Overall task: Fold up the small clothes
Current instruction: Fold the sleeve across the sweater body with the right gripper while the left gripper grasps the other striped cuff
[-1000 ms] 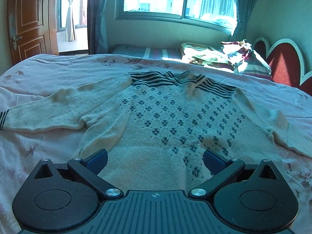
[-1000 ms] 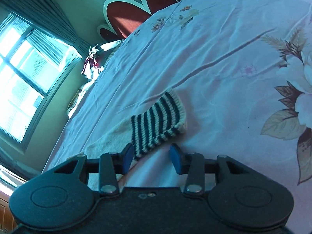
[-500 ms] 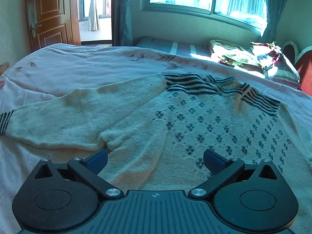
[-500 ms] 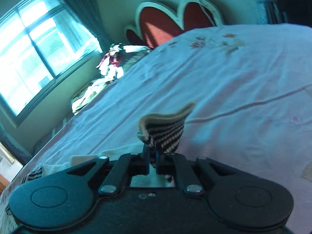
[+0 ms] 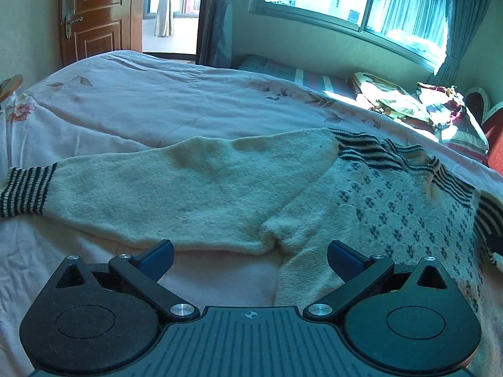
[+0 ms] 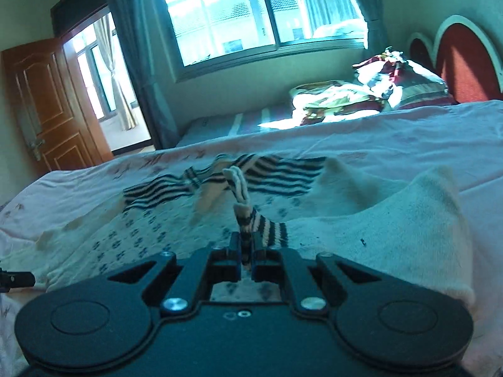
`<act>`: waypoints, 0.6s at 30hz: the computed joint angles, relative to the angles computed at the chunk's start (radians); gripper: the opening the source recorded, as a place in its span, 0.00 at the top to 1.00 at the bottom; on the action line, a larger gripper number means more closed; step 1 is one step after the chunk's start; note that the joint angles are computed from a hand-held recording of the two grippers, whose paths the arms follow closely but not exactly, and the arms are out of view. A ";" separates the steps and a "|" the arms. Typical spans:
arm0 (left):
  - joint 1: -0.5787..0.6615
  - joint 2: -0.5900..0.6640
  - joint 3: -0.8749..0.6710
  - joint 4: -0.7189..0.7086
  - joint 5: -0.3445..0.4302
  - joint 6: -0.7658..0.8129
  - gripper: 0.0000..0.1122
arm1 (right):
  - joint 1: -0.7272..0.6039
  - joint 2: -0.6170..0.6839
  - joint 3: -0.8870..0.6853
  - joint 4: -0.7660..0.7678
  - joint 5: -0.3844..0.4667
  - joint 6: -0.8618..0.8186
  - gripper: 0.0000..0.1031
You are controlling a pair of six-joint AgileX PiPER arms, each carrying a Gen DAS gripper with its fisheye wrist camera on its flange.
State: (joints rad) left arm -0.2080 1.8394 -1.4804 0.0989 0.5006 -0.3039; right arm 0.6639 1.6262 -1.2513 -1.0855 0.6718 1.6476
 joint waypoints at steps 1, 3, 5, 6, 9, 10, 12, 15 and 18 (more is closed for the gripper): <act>0.017 -0.005 0.007 -0.042 -0.006 0.049 0.09 | 0.009 0.033 -0.037 0.024 -0.007 -0.030 0.94; 0.040 -0.013 0.015 -0.082 -0.008 0.099 0.09 | 0.031 0.101 -0.108 0.071 -0.013 -0.093 0.92; 0.061 -0.023 0.023 -0.165 -0.011 0.185 0.09 | 0.032 0.151 -0.157 0.147 -0.028 -0.165 0.82; 0.070 -0.022 0.018 -0.225 -0.009 0.240 0.09 | 0.042 0.165 -0.167 0.149 -0.015 -0.162 0.80; 0.071 -0.007 -0.013 -0.445 0.004 0.423 0.26 | 0.094 0.122 -0.123 0.065 0.024 -0.085 0.62; 0.061 0.010 -0.040 -0.484 0.027 0.450 0.34 | 0.112 0.095 -0.091 0.031 0.038 -0.037 0.58; 0.038 0.066 -0.108 -0.638 0.081 0.540 0.39 | 0.131 0.032 -0.022 -0.018 0.072 0.045 0.57; 0.001 0.186 -0.238 -0.862 0.192 0.629 0.39 | 0.161 -0.081 0.093 -0.035 0.125 0.182 0.57; -0.067 0.328 -0.429 -0.819 0.280 0.518 0.39 | 0.184 -0.181 0.184 -0.033 0.180 0.292 0.57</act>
State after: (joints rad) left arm -0.2751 2.1670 -1.9097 -0.7206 0.7807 0.2139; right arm 0.8480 1.4457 -1.0677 -1.1183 0.8520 1.9399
